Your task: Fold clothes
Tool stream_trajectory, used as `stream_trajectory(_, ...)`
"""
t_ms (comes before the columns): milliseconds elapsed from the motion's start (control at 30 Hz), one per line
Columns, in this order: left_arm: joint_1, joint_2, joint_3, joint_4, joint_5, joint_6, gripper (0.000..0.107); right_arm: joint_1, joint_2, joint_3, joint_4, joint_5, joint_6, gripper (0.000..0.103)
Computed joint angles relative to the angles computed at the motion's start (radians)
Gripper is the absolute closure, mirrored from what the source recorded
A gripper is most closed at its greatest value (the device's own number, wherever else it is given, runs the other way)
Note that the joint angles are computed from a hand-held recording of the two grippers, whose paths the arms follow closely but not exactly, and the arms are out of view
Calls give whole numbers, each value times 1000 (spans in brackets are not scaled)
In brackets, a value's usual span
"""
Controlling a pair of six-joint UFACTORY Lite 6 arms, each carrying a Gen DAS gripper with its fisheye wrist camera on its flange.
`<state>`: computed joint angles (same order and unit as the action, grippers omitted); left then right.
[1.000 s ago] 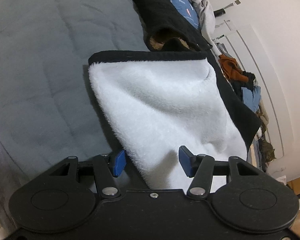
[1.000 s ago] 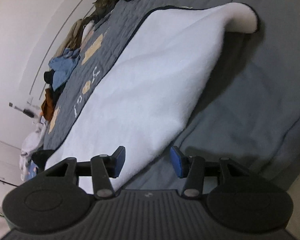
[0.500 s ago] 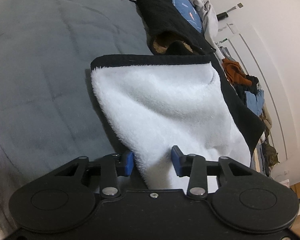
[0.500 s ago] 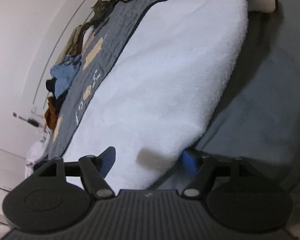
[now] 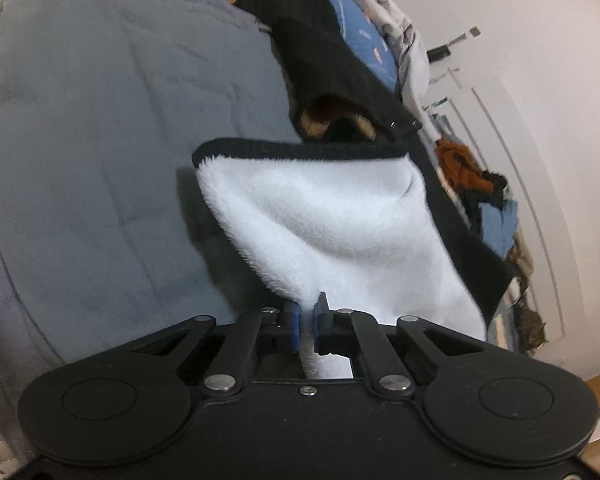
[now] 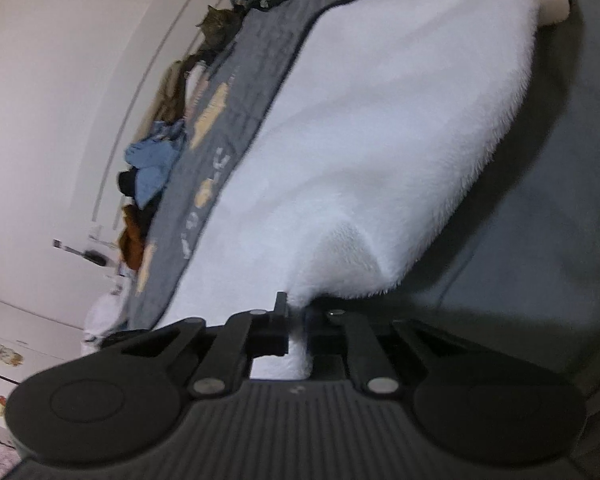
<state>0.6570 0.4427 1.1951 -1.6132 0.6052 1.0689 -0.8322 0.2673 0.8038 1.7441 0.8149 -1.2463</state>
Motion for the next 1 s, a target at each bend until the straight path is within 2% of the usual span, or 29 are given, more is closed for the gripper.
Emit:
stream_trajectory(267, 152, -133, -59, 121, 101, -56, 103, -70, -90, -33, -225, 108, 152, 97)
stream_trajectory(367, 193, -126, -26, 231, 123, -112, 103, -66, -134, -52, -333, 76, 178, 97)
stream_trajectory(500, 194, -75, 11, 318, 130, -180, 102, -31, -173, -72, -413, -55, 178, 93)
stream_trajectory(633, 200, -46, 23, 282, 140, -181, 97, -95, -160, -60, -414, -61, 204, 89)
stream_trajectory(700, 204, -37, 30, 267, 138, -176, 90, -123, -166, -57, -401, -75, 195, 86)
stream_trajectory(767, 207, -32, 28, 238, 125, -166, 73, -150, -184, -75, -374, -99, 174, 82)
stream_trajectory(800, 208, -23, 34, 222, 124, -163, 70, -169, -184, -79, -354, -111, 157, 81)
stream_trajectory(900, 205, 10, 62, 185, 118, -158, 68, -214, -156, -67, -292, -154, 114, 71)
stream_trajectory(1000, 190, 62, 102, 174, 96, -175, 68, -231, -83, -6, -222, -219, 113, 68)
